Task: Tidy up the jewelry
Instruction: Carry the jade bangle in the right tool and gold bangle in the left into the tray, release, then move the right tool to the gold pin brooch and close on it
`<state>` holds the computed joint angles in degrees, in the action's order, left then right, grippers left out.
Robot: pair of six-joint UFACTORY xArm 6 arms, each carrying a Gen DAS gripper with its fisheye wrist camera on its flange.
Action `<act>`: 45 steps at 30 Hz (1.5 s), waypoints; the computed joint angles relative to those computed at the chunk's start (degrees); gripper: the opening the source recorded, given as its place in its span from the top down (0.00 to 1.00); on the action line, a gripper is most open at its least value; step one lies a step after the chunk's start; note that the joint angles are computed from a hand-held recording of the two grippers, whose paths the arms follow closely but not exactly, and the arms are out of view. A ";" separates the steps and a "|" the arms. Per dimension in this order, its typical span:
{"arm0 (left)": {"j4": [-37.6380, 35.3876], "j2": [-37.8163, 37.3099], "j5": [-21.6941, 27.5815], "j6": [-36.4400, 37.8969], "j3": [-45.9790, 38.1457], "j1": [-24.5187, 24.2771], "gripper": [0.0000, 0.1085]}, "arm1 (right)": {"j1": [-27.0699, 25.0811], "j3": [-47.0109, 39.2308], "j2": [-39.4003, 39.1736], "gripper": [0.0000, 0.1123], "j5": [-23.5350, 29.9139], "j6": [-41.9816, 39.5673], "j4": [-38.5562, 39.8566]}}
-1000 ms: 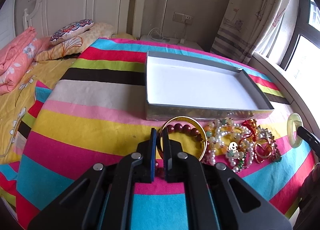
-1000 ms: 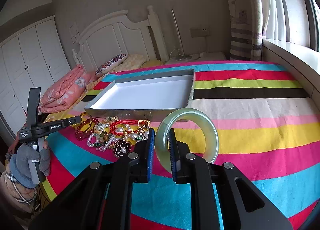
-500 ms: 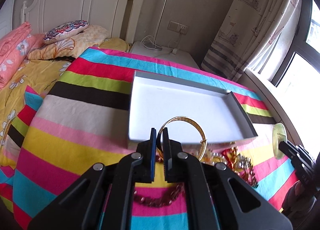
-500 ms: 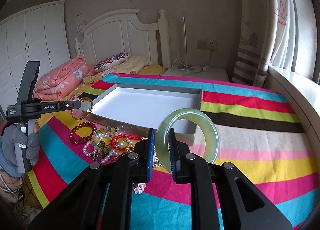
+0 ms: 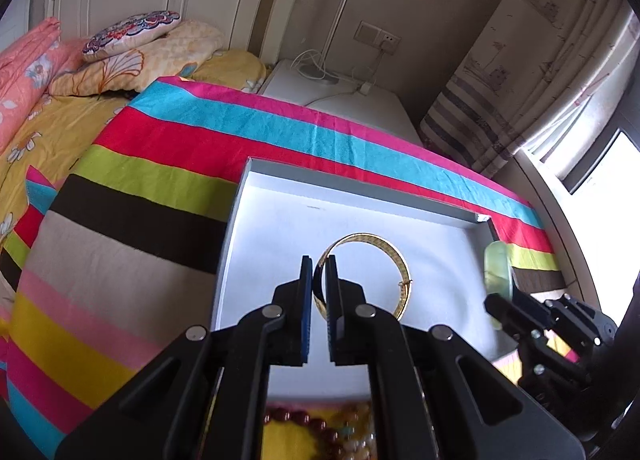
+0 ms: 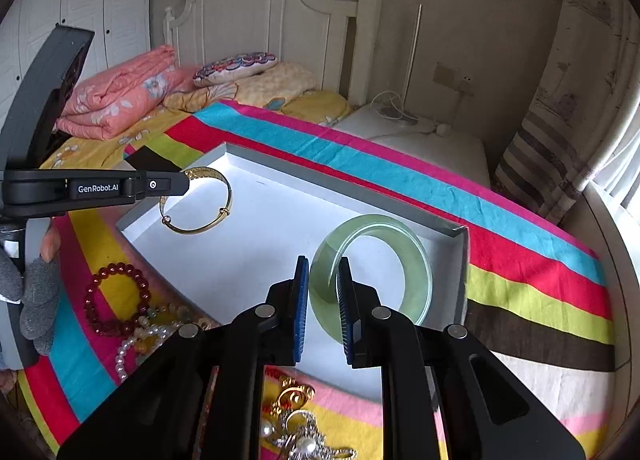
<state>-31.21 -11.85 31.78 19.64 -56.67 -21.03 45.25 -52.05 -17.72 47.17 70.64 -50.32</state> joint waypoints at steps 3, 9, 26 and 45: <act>2.02 4.13 -0.43 -2.60 -3.16 -0.34 0.94 | -2.37 -2.13 3.36 0.87 -1.57 -2.46 2.98; -3.74 5.19 -2.49 1.64 -2.35 0.79 0.48 | -3.65 -1.50 3.18 0.85 -5.19 -0.27 2.68; 0.20 -22.14 -14.03 6.74 23.71 1.34 0.07 | 9.25 15.31 -16.26 0.69 2.92 22.69 -5.82; 7.85 -31.39 -7.96 2.71 32.48 5.98 0.08 | 15.69 21.81 -23.11 0.62 8.59 34.43 -5.18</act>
<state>-23.36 -43.24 23.81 22.35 -24.19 -15.06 60.94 -30.24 -40.83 55.76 105.08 -55.49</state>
